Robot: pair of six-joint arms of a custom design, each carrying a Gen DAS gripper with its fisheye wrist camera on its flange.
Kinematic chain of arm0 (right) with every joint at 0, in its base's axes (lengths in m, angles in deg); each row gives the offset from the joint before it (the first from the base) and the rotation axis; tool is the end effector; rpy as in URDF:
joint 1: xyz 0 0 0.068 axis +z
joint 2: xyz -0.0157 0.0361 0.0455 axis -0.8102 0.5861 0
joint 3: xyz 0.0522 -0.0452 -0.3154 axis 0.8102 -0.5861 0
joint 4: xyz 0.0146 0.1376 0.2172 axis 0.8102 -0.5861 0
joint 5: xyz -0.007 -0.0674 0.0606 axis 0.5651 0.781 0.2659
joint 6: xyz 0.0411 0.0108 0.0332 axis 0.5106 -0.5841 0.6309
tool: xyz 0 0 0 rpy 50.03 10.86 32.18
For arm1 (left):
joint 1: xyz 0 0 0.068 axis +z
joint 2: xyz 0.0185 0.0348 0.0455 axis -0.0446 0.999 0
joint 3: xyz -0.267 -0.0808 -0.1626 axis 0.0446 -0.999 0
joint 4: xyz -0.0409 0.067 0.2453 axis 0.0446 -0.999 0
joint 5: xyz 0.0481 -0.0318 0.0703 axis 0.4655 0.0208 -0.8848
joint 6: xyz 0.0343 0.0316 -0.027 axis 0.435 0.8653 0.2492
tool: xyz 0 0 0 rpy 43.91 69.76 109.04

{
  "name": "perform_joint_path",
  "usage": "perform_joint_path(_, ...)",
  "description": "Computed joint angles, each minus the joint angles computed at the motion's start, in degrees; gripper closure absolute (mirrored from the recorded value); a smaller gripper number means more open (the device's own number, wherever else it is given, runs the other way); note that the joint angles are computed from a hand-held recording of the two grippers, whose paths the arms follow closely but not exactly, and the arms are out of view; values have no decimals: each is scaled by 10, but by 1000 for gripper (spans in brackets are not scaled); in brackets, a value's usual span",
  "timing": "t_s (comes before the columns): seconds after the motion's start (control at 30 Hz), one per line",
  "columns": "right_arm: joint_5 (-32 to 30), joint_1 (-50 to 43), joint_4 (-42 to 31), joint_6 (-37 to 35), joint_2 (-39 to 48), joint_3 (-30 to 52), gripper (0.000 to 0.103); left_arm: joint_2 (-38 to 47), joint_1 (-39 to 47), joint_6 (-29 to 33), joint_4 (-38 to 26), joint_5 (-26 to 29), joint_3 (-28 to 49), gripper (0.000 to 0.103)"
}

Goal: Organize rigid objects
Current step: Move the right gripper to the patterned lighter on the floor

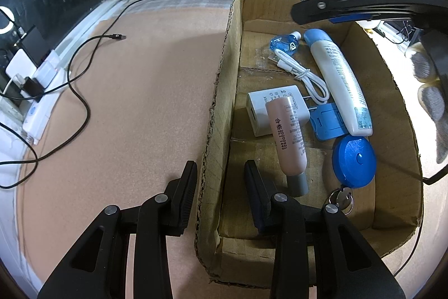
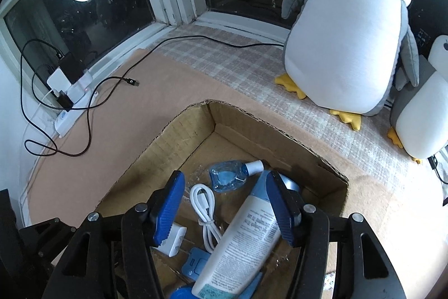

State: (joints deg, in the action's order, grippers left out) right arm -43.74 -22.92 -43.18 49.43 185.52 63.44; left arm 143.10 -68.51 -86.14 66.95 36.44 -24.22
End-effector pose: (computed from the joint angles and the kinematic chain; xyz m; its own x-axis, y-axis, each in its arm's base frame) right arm 0.1999 0.1172 0.1151 -0.8390 -0.2003 -0.5059 -0.2629 0.9633 0.0546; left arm 0.1183 -0.2335 0.0726 -0.8591 0.2306 -0.4570 0.2540 0.9671 0.0104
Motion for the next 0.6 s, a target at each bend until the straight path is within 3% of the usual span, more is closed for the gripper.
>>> perform_joint_path(0.37, -23, -38, -36, -3, -110, -53, 46, -4, -2, 0, -7, -4, 0, 69)
perform_joint_path(0.6, -49, -100, -108, -28, -229, -95, 46, -2, -6, -2, -11, -9, 3, 69)
